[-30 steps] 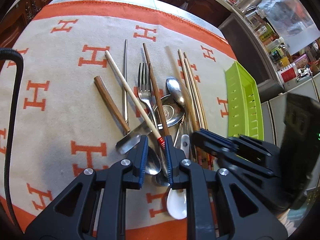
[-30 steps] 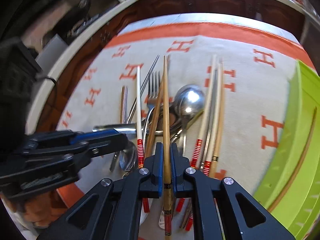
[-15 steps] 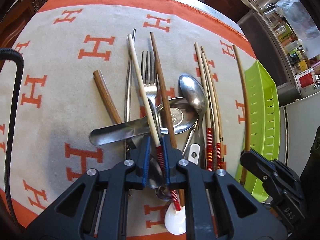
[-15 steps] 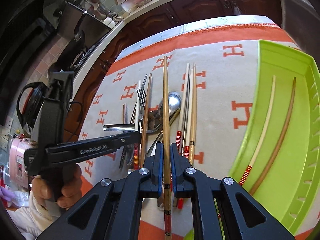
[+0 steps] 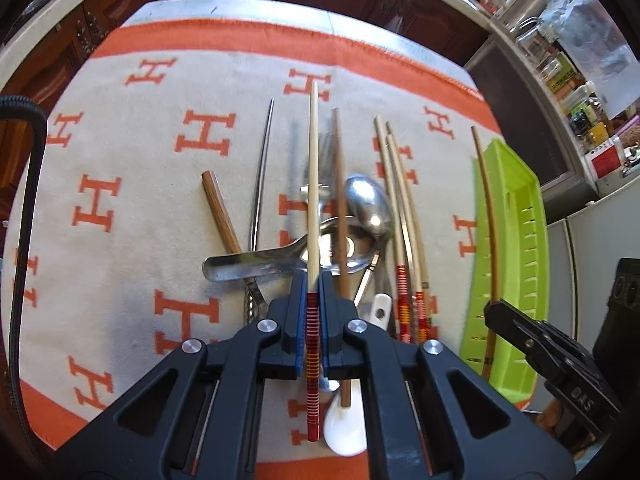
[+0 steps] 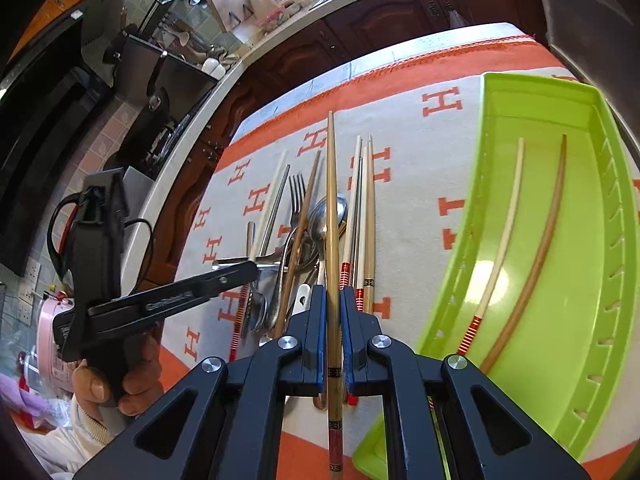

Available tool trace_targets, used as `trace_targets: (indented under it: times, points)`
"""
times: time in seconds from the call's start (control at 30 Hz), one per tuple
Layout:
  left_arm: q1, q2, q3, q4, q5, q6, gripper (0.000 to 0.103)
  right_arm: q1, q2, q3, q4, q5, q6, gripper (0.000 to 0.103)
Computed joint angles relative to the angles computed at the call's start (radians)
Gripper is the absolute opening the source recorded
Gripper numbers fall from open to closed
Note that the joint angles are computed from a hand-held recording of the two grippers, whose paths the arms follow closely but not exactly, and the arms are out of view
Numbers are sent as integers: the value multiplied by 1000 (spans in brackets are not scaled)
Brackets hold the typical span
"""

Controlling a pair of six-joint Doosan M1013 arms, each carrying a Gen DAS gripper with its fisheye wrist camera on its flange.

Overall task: Organize utensils
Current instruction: 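Carry both chopsticks into the green tray and open both tools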

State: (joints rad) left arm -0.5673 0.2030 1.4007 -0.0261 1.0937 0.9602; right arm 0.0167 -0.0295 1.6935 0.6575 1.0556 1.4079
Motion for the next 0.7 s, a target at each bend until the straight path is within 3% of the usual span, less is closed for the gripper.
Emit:
trace_targets:
  times: [0.3, 0.7]
  points:
    - [-59, -24, -51, -64, -36, 116, 3, -84, -67, 30, 32, -4, 35, 7]
    - [-156, 97, -204, -130, 5, 239, 3, -240, -129, 73, -36, -4, 177, 7]
